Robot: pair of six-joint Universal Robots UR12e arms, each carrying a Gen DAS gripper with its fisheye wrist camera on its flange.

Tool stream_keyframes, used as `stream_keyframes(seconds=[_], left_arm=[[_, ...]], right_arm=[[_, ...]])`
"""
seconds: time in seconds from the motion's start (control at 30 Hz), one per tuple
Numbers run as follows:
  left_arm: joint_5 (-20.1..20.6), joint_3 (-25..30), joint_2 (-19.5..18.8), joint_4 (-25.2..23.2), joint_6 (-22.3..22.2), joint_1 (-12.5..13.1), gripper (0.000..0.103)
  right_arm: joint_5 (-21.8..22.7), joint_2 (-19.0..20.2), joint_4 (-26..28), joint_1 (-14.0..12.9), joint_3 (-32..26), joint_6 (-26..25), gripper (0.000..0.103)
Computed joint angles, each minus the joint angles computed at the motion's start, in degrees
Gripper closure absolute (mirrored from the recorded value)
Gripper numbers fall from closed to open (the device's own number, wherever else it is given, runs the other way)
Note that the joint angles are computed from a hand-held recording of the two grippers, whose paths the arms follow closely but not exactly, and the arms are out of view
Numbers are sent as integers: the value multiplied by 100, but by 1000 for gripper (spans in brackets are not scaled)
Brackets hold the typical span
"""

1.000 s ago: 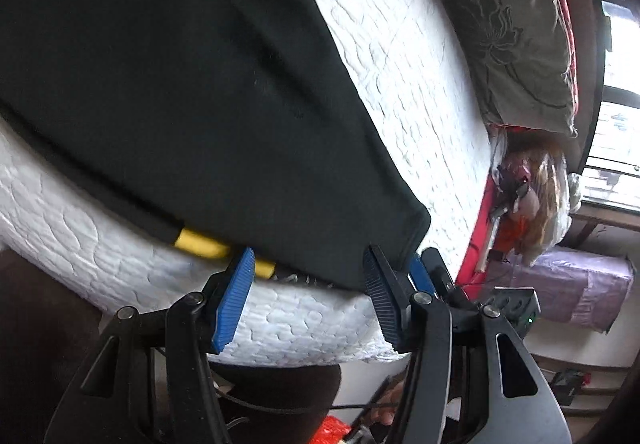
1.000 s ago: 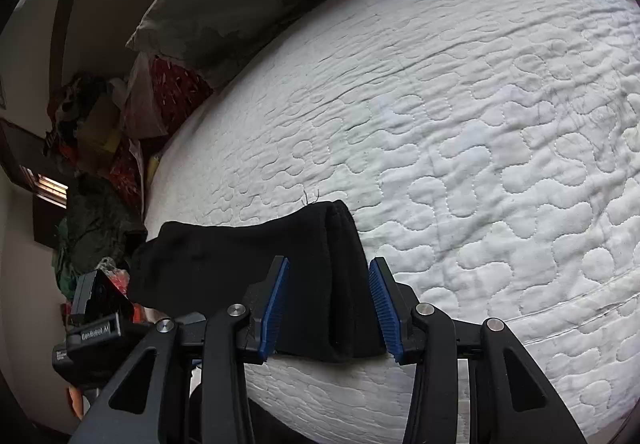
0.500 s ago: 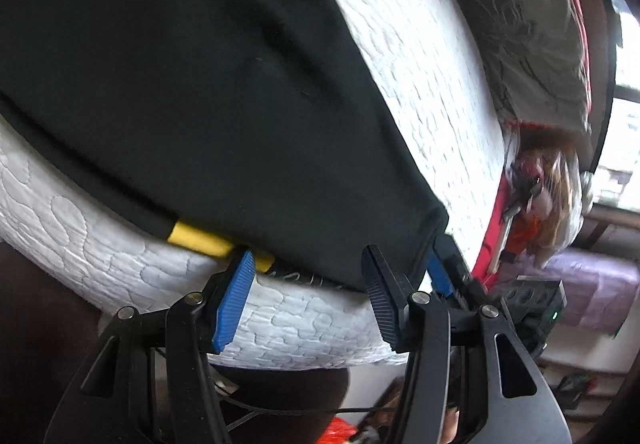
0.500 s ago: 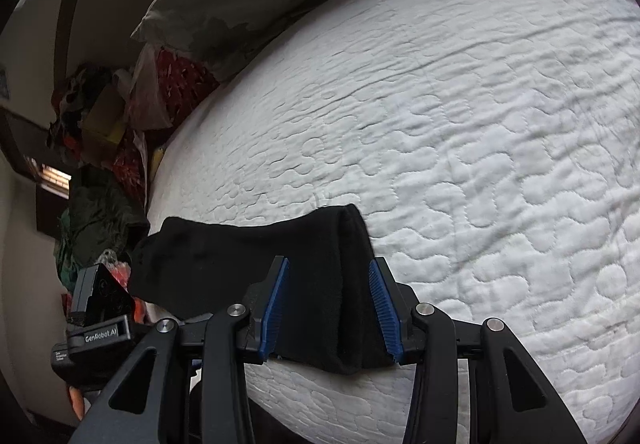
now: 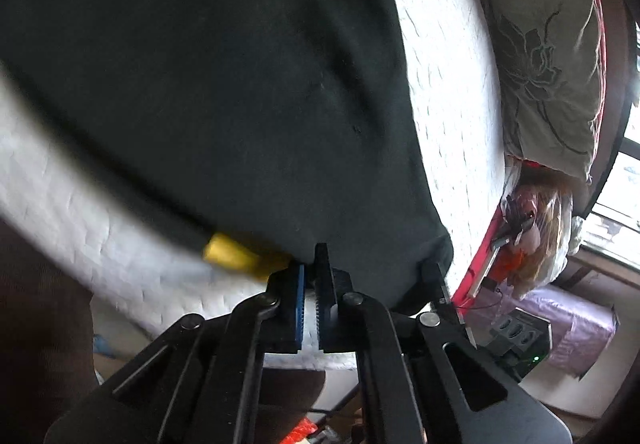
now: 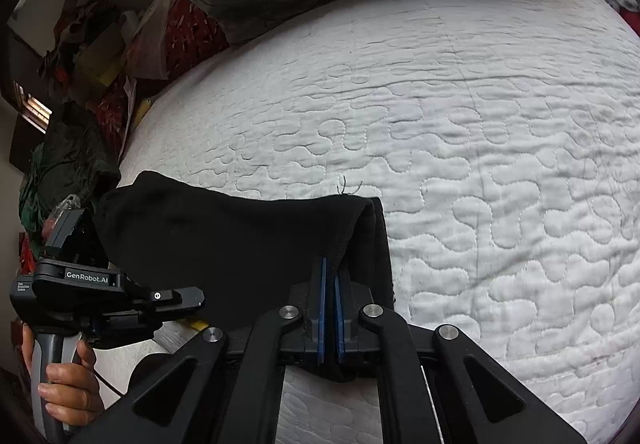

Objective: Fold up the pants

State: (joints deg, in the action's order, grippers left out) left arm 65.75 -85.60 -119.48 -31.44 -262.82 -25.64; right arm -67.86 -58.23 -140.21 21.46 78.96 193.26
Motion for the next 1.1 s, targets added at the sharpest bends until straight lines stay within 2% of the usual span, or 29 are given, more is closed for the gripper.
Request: stream_keyframes(seconds=[0.1, 0.17, 0.23, 0.33, 0.43, 0.5, 0.57, 0.63, 0.67, 0.83, 1.0, 1.1], left_arm=[[227, 44, 46, -148, 54, -107, 101], [123, 39, -11, -99, -78, -126, 101], [185, 75, -56, -196, -19, -150, 101], [111, -8, -69, 48, -172, -122, 101], [101, -102, 10, 217, -176, -112, 101], [266, -120, 110, 148, -17, -153, 99], [389, -84, 139, 136, 105, -201, 98], [423, -8, 91, 217, 148, -259, 91], [407, 52, 48, 217, 205, -274, 89], [342, 427, -233, 100, 397, -354, 89], [317, 430, -325, 344, 445, -369, 89], [211, 388, -373, 494, 237, -372, 89]], right_arm=[[291, -87, -179, -92, 57, -31, 100], [254, -114, -68, -106, 51, -206, 100], [140, -103, 111, -103, 40, -261, 100], [27, -74, 261, -112, 85, -198, 99], [211, -96, 149, -168, 189, -22, 94], [345, -138, 135, -220, 221, 105, 87], [540, -223, -190, -316, 363, 370, 66], [734, -291, -563, -424, 523, 723, 54], [800, -310, -671, -473, 578, 863, 51], [1045, -268, -616, -546, 624, 1195, 51], [1381, -185, -795, -576, 727, 1562, 51], [1639, -70, -1022, -573, 726, 1928, 49]])
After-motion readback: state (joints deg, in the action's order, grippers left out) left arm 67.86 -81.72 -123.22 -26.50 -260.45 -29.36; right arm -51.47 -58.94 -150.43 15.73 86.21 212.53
